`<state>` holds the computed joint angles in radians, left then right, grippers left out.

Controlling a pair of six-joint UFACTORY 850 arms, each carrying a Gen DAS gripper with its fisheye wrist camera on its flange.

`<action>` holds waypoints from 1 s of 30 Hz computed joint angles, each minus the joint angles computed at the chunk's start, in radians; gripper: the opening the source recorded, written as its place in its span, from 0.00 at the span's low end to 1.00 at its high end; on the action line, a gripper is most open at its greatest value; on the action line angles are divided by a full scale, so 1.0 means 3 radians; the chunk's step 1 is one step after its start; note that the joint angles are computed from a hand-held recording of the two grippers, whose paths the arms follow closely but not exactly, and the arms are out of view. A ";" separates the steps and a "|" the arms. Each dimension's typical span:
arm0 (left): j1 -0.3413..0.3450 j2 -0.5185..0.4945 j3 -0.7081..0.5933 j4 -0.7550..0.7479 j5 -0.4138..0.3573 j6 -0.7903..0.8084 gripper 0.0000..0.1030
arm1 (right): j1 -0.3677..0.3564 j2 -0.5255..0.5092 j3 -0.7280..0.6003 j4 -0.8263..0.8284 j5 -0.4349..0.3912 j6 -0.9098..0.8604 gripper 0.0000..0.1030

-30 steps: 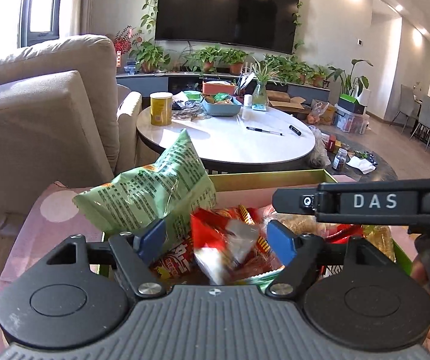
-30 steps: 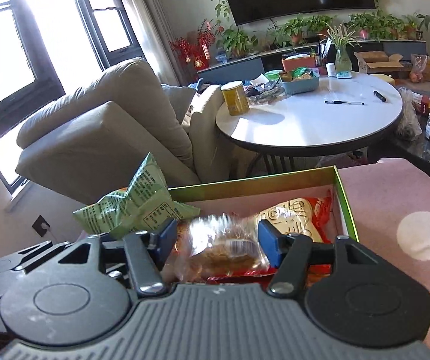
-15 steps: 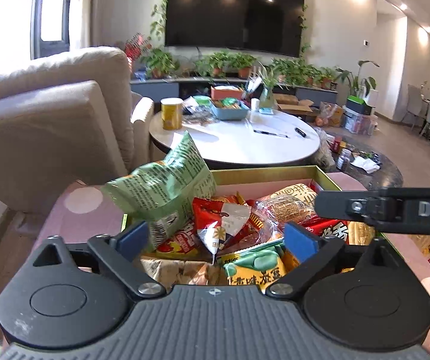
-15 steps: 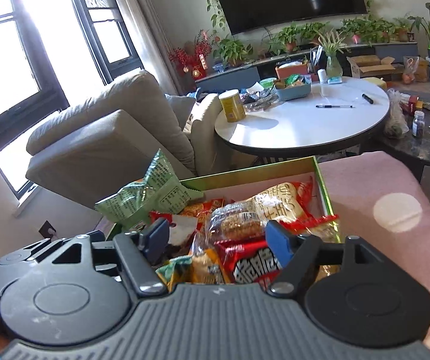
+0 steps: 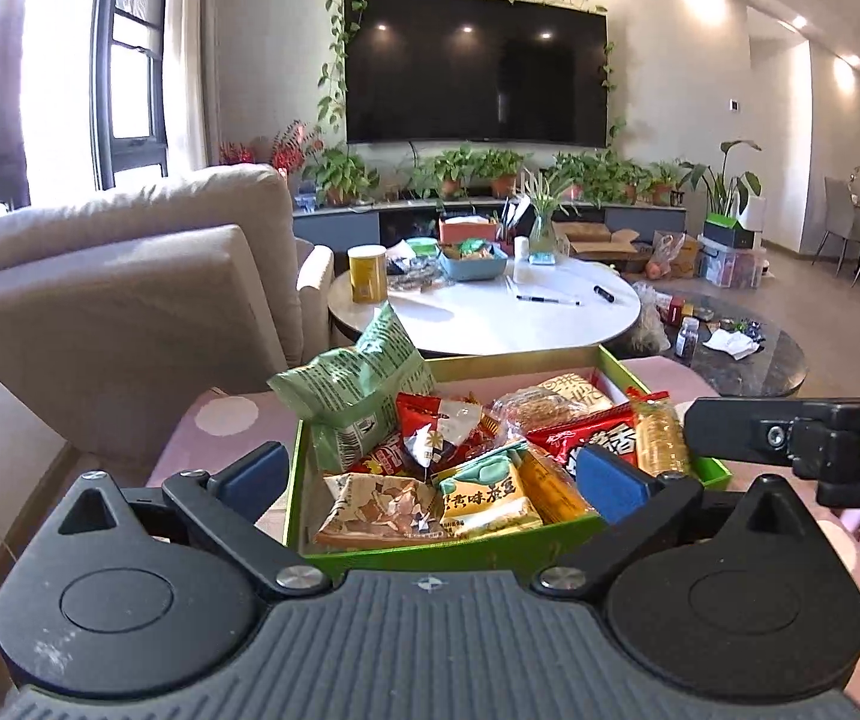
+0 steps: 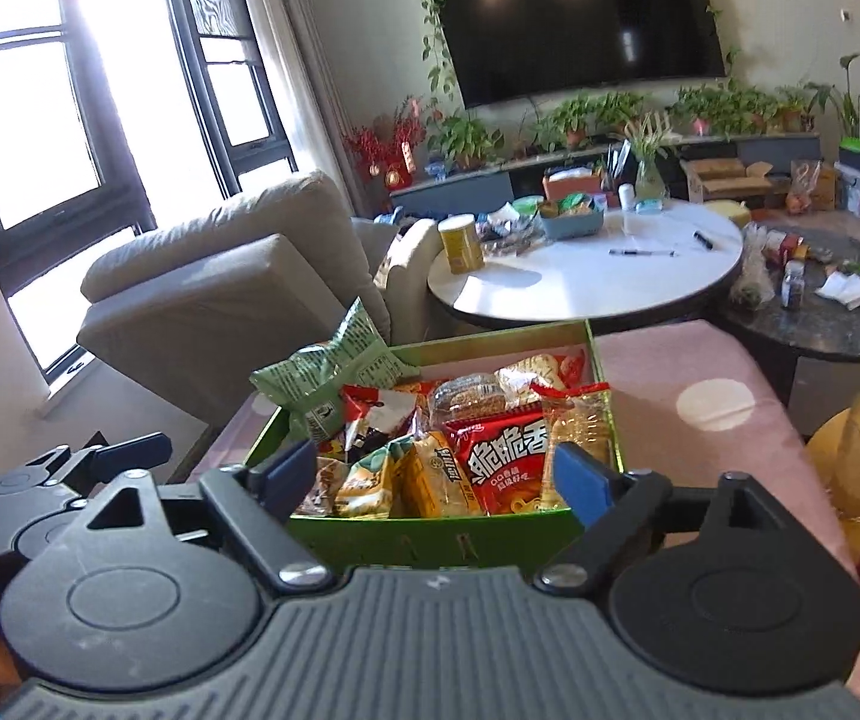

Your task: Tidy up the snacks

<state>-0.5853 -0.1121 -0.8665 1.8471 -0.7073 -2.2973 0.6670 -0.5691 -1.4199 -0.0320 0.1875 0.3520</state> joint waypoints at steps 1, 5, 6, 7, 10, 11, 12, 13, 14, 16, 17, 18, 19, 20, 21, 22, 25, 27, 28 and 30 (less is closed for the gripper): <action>-0.0033 0.0036 0.0024 -0.0050 -0.0030 0.0031 1.00 | 0.0015 0.0050 0.0061 0.0129 0.0041 -0.0141 0.98; -0.0168 0.0167 0.0133 -0.0199 -0.0177 0.0101 1.00 | 0.0076 0.0214 0.0267 0.0536 0.0187 -0.0569 0.98; -0.0202 0.0198 0.0162 -0.0229 -0.0213 0.0105 1.00 | 0.0091 0.0246 0.0308 0.0597 0.0212 -0.0637 0.98; -0.0231 0.0230 0.0192 -0.0247 -0.0238 0.0106 1.00 | 0.0106 0.0280 0.0353 0.0638 0.0236 -0.0682 0.98; -0.0330 0.0331 0.0287 -0.0286 -0.0293 0.0108 1.00 | 0.0135 0.0386 0.0498 0.0595 0.0324 -0.0641 0.98; -0.0364 0.0359 0.0311 -0.0303 -0.0309 0.0114 1.00 | 0.0144 0.0421 0.0550 0.0564 0.0359 -0.0608 0.98; -0.0397 0.0386 0.0334 -0.0316 -0.0330 0.0120 1.00 | 0.0155 0.0448 0.0590 0.0563 0.0384 -0.0605 0.98; -0.0432 0.0409 0.0356 -0.0332 -0.0366 0.0133 1.00 | 0.0167 0.0468 0.0623 0.0568 0.0405 -0.0614 0.98; -0.0471 0.0421 0.0370 -0.0358 -0.0418 0.0154 1.00 | 0.0181 0.0498 0.0667 0.0598 0.0428 -0.0647 0.98; -0.0538 0.0436 0.0393 -0.0396 -0.0515 0.0189 1.00 | 0.0206 0.0533 0.0729 0.0669 0.0472 -0.0712 0.98; -0.0565 0.0450 0.0407 -0.0410 -0.0539 0.0195 1.00 | 0.0216 0.0551 0.0757 0.0702 0.0489 -0.0744 0.98; -0.0582 0.0463 0.0421 -0.0411 -0.0545 0.0181 1.00 | 0.0223 0.0566 0.0781 0.0732 0.0505 -0.0775 0.98; -0.0596 0.0476 0.0435 -0.0411 -0.0543 0.0154 1.00 | 0.0231 0.0577 0.0794 0.0772 0.0517 -0.0814 0.98; -0.0609 0.0485 0.0446 -0.0418 -0.0541 0.0134 1.00 | 0.0242 0.0595 0.0816 0.0816 0.0529 -0.0857 0.98; -0.0619 0.0485 0.0449 -0.0433 -0.0542 0.0128 1.00 | 0.0248 0.0604 0.0828 0.0843 0.0540 -0.0887 0.98; -0.0626 0.0477 0.0448 -0.0452 -0.0553 0.0133 1.00 | 0.0252 0.0609 0.0835 0.0863 0.0549 -0.0911 0.98; -0.0646 0.0456 0.0445 -0.0496 -0.0607 0.0155 1.00 | 0.0265 0.0618 0.0855 0.0921 0.0582 -0.0987 0.98; -0.0643 0.0456 0.0448 -0.0507 -0.0607 0.0142 1.00 | 0.0276 0.0630 0.0878 0.0965 0.0606 -0.1032 0.98; -0.0642 0.0462 0.0455 -0.0508 -0.0603 0.0130 1.00 | 0.0277 0.0625 0.0875 0.0975 0.0609 -0.1039 0.98; -0.0635 0.0459 0.0455 -0.0514 -0.0607 0.0110 1.00 | 0.0278 0.0617 0.0872 0.0977 0.0608 -0.1020 0.98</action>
